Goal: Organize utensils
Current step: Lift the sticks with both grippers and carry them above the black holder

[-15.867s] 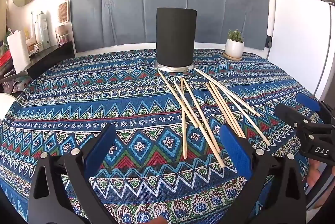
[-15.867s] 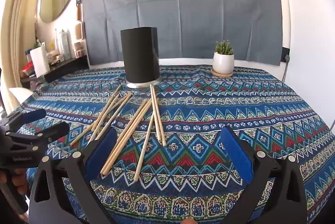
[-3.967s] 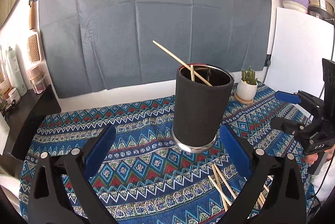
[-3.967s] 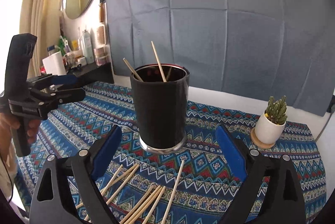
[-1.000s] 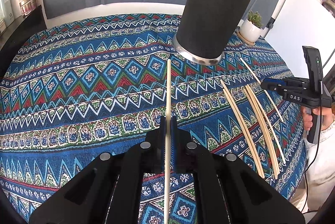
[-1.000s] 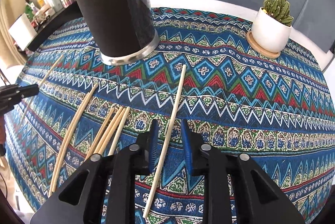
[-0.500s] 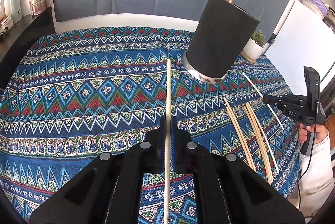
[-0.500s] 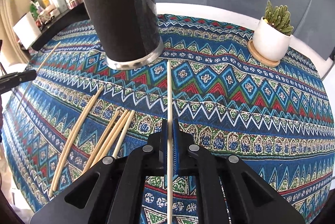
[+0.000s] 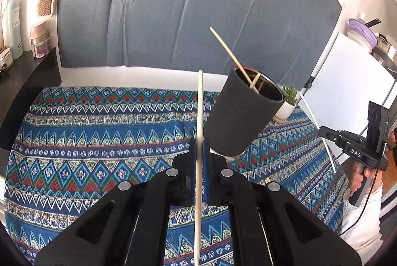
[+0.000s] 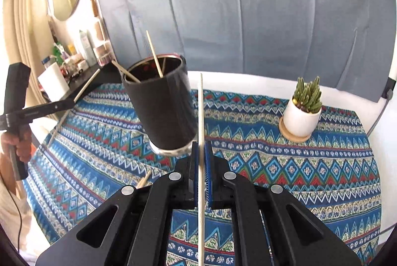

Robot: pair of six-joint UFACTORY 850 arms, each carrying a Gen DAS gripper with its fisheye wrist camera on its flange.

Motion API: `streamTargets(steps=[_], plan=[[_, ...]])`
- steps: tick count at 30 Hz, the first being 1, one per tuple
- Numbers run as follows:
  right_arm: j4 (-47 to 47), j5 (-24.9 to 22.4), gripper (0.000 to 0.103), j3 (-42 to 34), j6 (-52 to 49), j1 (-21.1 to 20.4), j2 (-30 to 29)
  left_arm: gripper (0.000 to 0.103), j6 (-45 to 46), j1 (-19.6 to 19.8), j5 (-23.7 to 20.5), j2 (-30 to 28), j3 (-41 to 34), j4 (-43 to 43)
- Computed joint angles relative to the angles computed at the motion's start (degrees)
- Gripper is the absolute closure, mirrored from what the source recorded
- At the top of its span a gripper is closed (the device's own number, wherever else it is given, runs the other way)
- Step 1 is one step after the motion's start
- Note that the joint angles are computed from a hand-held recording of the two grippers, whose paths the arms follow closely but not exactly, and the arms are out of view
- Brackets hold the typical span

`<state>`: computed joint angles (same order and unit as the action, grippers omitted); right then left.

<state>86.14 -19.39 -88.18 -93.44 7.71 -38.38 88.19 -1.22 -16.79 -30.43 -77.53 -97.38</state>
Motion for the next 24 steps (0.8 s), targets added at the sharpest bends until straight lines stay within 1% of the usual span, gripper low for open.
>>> streamTargets(steps=[2, 4, 6, 9, 12, 13, 15, 17, 19, 21, 24], plan=[[0.64, -0.77, 0.098, -1.23, -0.69, 0.25, -0.05, 0.098, 0.53, -0.02, 0.4, -0.56, -1.86, -0.81], [3.96, -1.49, 0.098, -2.22, -3.8, 0.44, -0.14, 0.098, 1.76, -0.24, 1.73, -1.17, -3.83, -2.56], [4.75, -3.4, 0.098, -3.94, -3.68, 0.36, -0.73, 0.098, 6.17, -0.07, 0.6, -1.83, -5.54, -7.43], [5.95, -4.7, 0.098, -7.38, -3.67, 0.79, -2.41, 0.098, 14.14, -0.07, -1.45, -3.35, -8.55, -15.93], [8.67, -6.24, 0.098, -11.11, -4.89, 1.32, -4.62, 0.098, 23.8, -0.22, -4.7, -5.42, -11.37, -25.69], [10.44, -7.05, 0.098, -12.12, -6.07, 1.5, -5.29, 0.098, 27.66, -0.17, -6.99, -6.01, -11.75, -29.79], [12.82, -8.08, 0.098, -14.65, -7.53, 1.85, -7.01, 0.098, 32.2, 0.08, -14.04, -7.29, -12.26, -34.03], [16.02, -9.67, 0.098, -17.06, -10.03, 2.06, -8.95, 0.098, 36.89, -0.62, -16.14, -8.66, -13.74, -38.48], [17.3, -10.26, 0.098, -19.92, -9.96, 2.32, -11.04, 0.098, 38.29, -1.02, -18.86, -10.41, -15.65, -39.54], [18.47, -10.34, 0.098, -22.69, -8.1, 2.55, -13.01, 0.098, 39.27, -1.4, -20.59, -12.07, -17.52, -40.97], [22.74, -10.91, 0.098, -26.27, -7.81, 2.8, -15.69, 0.098, 37.38, -1.57, -22.86, -15.01, -21.1, -41.48]])
